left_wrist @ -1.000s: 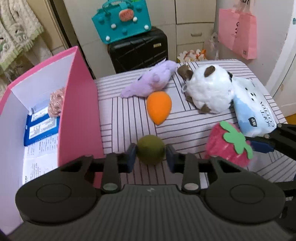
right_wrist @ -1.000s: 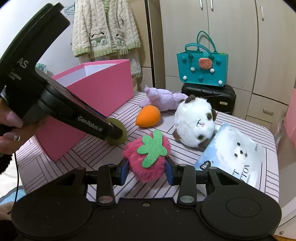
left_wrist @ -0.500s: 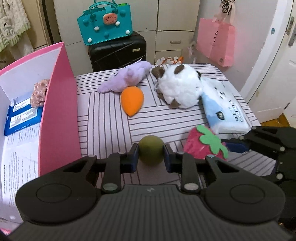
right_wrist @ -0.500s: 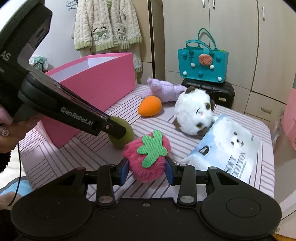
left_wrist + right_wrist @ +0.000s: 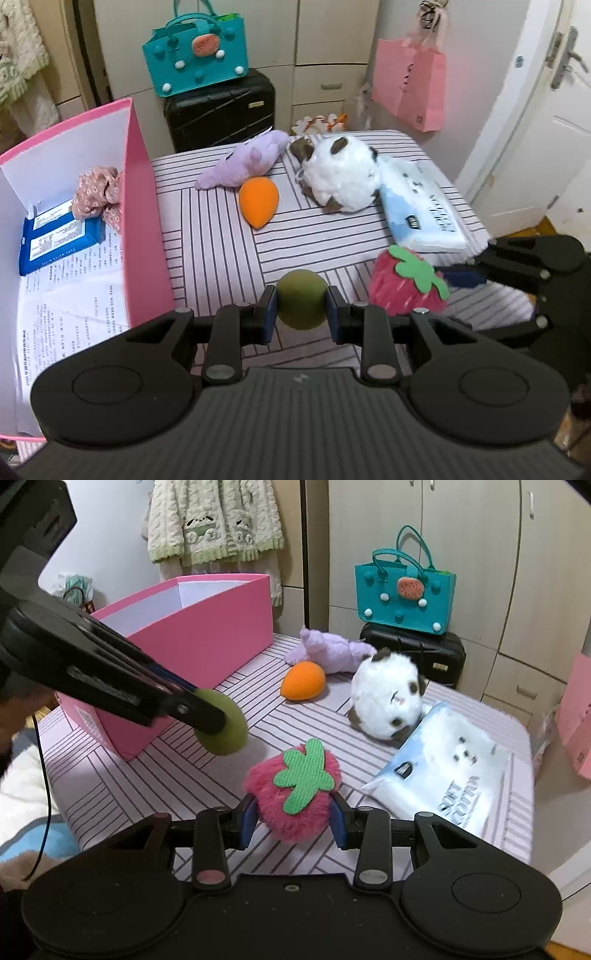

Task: Organize soft objects
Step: 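Lift the green ball with the left tool while the right tool carries the strawberry over the box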

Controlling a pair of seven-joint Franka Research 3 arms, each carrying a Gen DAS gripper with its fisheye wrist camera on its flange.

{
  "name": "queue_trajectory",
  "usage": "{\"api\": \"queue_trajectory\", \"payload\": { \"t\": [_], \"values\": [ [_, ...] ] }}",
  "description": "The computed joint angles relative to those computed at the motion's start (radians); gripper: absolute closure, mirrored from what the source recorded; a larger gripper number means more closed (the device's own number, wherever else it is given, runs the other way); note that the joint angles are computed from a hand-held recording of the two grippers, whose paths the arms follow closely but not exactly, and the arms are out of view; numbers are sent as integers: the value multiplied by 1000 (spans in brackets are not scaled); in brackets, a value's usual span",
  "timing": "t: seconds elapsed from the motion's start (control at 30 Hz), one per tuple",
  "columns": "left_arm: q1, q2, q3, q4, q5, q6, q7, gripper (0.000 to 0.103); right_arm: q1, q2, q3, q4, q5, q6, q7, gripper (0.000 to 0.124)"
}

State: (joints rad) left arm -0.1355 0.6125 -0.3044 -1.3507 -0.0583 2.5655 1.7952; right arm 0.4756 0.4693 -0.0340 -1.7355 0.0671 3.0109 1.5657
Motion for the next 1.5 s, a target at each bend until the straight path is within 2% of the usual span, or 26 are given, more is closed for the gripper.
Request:
{"api": "queue_trajectory", "payload": {
  "t": [0.1,0.23,0.37,0.47,0.53,0.63,0.9,1.0,1.17,1.5],
  "values": [
    [35,-35,-30,-25,-35,-35,58,76,-41,-23,52,-3,26,-29,-49,78],
    [75,-86,-53,-76,-108,-64,131,76,-61,-35,91,1,70,-53,-78,78],
    [103,-146,-63,-153,-183,-41,205,76,-96,-41,150,19,150,-85,-120,78],
    [129,-175,-68,-178,-253,-63,260,76,-115,-47,187,34,208,-107,-164,78],
    [145,-196,-68,-194,-303,-78,294,76,-89,-58,169,34,206,-105,-155,78],
    [159,-235,-58,-231,-371,-67,336,76,33,-75,48,24,59,-67,-64,78],
    [181,-337,-20,-338,-537,43,444,76,44,-65,60,80,-9,-62,-62,78],
    [181,-342,4,-329,-555,41,440,76,44,-32,67,146,-17,-97,-68,78],
    [177,-333,35,-297,-505,41,403,76,-10,36,150,284,54,-166,-177,78],
    [217,-305,39,-254,-480,43,424,76,26,257,143,684,84,-360,-253,78]
  ]
}}
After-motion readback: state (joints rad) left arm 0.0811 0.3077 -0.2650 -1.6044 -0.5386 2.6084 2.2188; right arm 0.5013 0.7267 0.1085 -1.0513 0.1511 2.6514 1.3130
